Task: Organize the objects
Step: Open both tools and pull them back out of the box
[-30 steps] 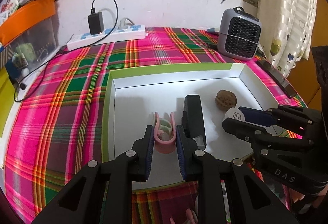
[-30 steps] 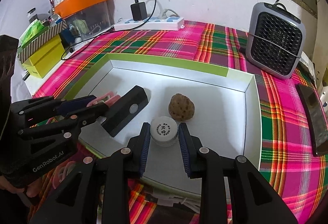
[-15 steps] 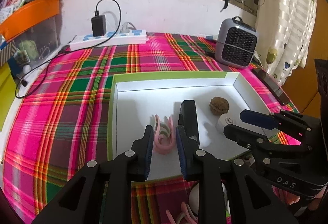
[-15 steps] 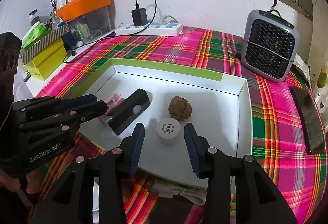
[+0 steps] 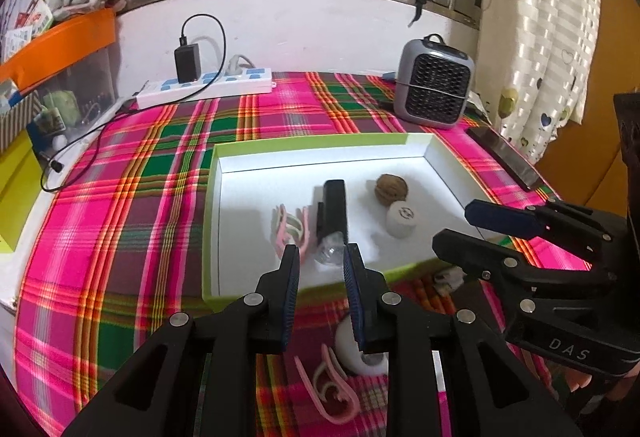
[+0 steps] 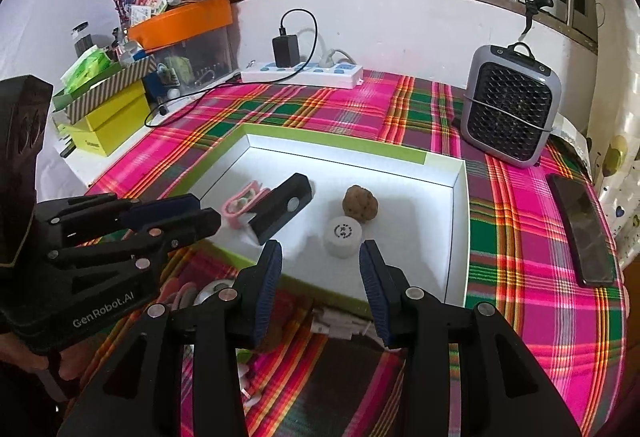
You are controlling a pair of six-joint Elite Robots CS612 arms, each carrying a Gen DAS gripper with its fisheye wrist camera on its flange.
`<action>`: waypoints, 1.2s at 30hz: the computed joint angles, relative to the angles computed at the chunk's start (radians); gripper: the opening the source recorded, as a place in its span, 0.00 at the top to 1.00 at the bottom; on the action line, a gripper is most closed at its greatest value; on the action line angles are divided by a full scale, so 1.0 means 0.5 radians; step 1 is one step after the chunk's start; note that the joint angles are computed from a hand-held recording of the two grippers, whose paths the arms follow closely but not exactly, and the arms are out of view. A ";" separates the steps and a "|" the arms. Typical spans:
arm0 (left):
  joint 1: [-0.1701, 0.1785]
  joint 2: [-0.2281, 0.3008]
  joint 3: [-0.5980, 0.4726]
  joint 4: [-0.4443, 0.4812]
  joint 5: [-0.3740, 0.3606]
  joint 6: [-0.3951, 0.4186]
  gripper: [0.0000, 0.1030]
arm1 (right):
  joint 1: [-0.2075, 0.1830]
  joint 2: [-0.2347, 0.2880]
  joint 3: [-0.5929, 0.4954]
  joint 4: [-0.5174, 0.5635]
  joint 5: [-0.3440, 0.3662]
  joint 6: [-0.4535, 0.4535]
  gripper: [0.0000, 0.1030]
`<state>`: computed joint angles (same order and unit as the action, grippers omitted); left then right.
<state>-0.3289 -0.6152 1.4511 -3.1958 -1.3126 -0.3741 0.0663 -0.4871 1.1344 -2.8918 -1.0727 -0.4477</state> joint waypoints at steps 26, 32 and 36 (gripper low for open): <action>-0.061 -0.084 0.168 -0.150 0.019 0.048 0.79 | -0.031 -0.112 0.233 -0.157 0.101 -0.077 0.59; -0.066 -0.084 0.180 -0.153 0.012 0.042 0.79 | -0.040 -0.112 0.241 -0.155 0.104 -0.076 0.59; -0.064 -0.081 0.183 -0.146 0.001 0.030 0.79 | -0.051 -0.109 0.245 -0.152 0.107 -0.079 0.59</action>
